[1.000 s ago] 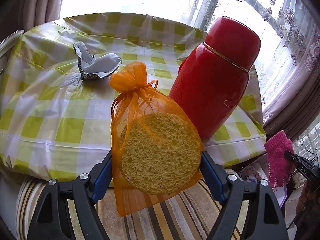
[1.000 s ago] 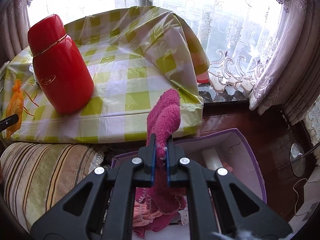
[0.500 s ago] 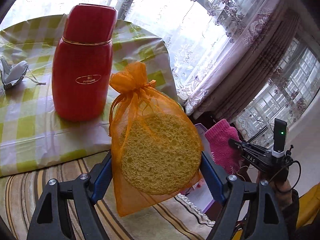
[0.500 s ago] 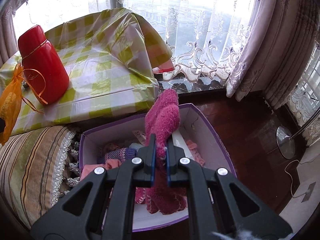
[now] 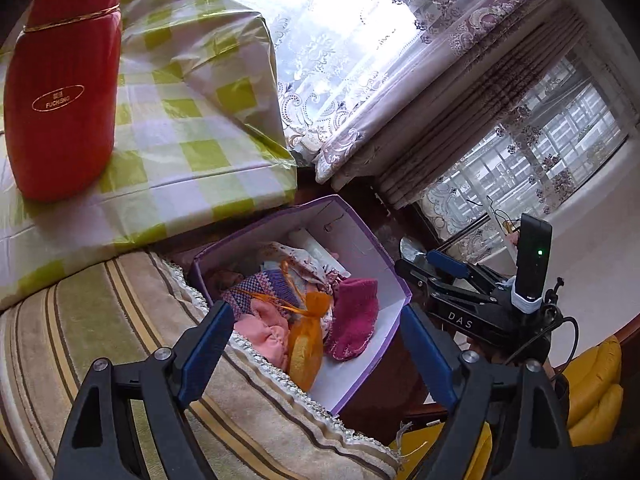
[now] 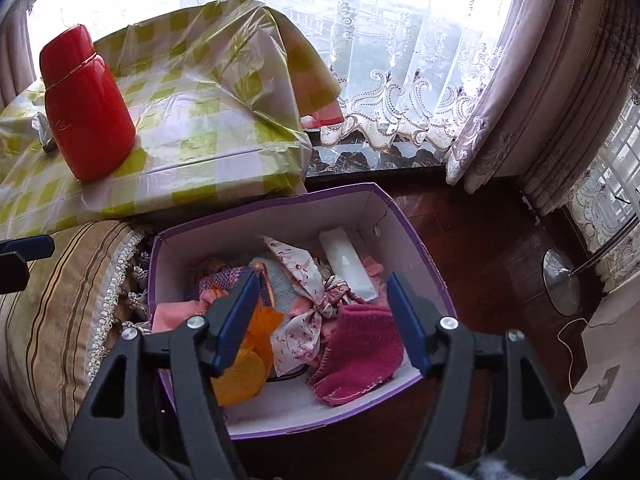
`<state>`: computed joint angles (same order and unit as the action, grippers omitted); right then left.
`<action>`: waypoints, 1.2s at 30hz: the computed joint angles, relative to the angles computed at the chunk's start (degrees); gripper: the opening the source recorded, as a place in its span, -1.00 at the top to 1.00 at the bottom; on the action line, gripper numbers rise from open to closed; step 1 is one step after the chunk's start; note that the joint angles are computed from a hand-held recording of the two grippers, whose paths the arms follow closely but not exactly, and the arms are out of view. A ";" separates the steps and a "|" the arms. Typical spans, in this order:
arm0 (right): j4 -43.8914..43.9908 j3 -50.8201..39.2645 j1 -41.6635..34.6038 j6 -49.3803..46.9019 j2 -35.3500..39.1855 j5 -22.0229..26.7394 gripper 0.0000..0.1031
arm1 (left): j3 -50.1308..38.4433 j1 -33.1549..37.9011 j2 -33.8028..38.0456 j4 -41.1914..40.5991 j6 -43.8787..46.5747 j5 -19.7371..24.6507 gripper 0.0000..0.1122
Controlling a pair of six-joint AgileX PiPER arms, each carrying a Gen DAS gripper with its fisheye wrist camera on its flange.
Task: Organize soft objects
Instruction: 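Carry the orange bag and magenta glove to the white box and release both, then move both open tools back to the white houndstooth mask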
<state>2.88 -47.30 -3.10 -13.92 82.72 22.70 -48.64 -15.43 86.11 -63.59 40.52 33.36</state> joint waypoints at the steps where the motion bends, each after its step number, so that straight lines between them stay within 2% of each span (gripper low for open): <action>1: -0.23 -0.09 1.43 0.38 -0.15 0.38 -0.35 | 1.04 1.77 -0.78 -0.54 0.63 0.47 -0.53; 6: 0.68 -0.13 11.12 0.08 -1.80 1.66 -0.35 | 7.19 15.95 -5.59 -4.67 7.81 5.85 -0.53; 12: 0.00 -4.50 24.43 3.35 -0.91 3.80 -0.35 | 10.53 36.91 -9.60 -2.44 12.68 10.91 -0.52; 16: -0.33 -10.74 32.49 5.01 2.89 5.01 -0.35 | 9.39 51.05 -7.72 -2.75 18.12 15.08 -0.51; 20: -2.81 -19.16 39.79 8.26 8.85 6.10 -0.39 | 5.96 62.26 -3.02 -3.85 22.40 18.38 -0.41; 24: -1.00 -30.72 44.43 8.04 17.08 8.12 -0.45 | -0.07 68.85 2.90 -4.64 23.50 20.50 -0.30; 29: -2.37 -47.92 48.38 11.16 29.72 11.30 -0.51 | -10.42 71.19 10.72 -6.03 20.67 21.42 -0.28; 33: -0.65 -66.33 49.80 11.69 41.89 17.79 -0.52 | -20.78 70.44 18.14 -5.92 16.17 21.37 -0.24; 36: 1.50 -83.52 49.88 12.22 52.31 24.27 -0.54 | -28.41 69.62 23.34 -5.31 12.81 21.58 -0.24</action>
